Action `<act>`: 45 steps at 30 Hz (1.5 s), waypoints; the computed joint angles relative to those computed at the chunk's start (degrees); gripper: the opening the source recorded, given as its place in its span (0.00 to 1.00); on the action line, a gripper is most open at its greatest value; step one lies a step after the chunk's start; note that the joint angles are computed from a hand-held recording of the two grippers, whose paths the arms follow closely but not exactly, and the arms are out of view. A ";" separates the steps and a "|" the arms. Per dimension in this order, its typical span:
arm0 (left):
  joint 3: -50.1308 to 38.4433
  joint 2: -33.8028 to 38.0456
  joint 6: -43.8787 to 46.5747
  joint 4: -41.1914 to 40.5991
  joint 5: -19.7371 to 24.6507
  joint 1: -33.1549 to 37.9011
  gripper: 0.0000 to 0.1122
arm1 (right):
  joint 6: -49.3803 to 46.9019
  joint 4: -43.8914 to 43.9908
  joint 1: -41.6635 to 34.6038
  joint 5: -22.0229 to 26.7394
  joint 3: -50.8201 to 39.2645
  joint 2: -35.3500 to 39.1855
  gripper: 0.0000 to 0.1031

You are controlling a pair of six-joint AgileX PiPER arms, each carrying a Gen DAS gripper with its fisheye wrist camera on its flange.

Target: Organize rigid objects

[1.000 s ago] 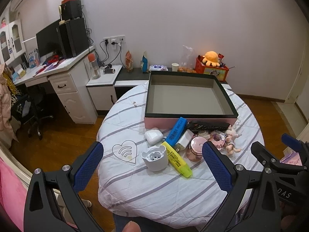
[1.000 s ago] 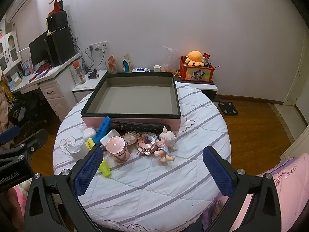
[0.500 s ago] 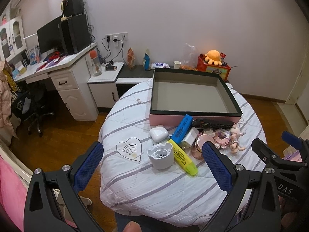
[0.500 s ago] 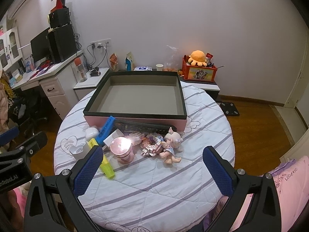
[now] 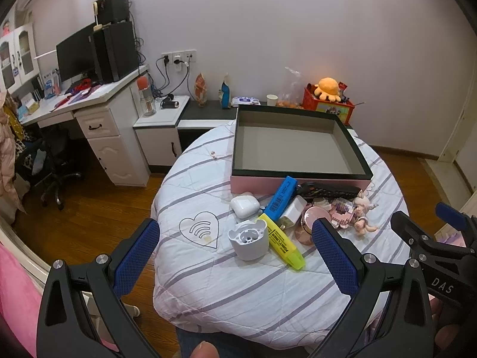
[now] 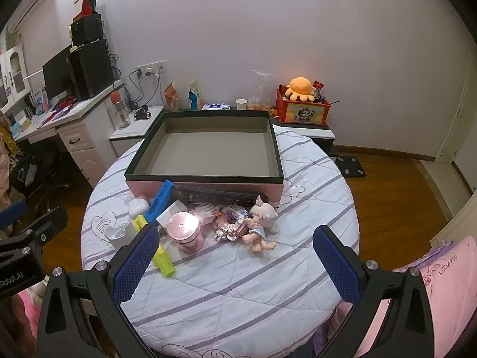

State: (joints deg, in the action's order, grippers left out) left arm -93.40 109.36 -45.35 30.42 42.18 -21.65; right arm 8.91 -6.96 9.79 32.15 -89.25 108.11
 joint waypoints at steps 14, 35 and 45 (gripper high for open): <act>-0.10 0.34 -0.31 0.11 -0.17 -0.26 0.92 | -0.08 0.13 0.08 -0.15 0.53 -0.37 1.00; 3.20 2.19 -0.33 -0.66 -5.03 0.05 0.92 | -2.62 2.28 -1.29 0.32 0.39 1.81 1.00; 3.45 9.71 1.88 -4.69 -10.38 2.19 0.92 | -5.96 5.72 -3.59 3.46 -4.65 9.01 1.00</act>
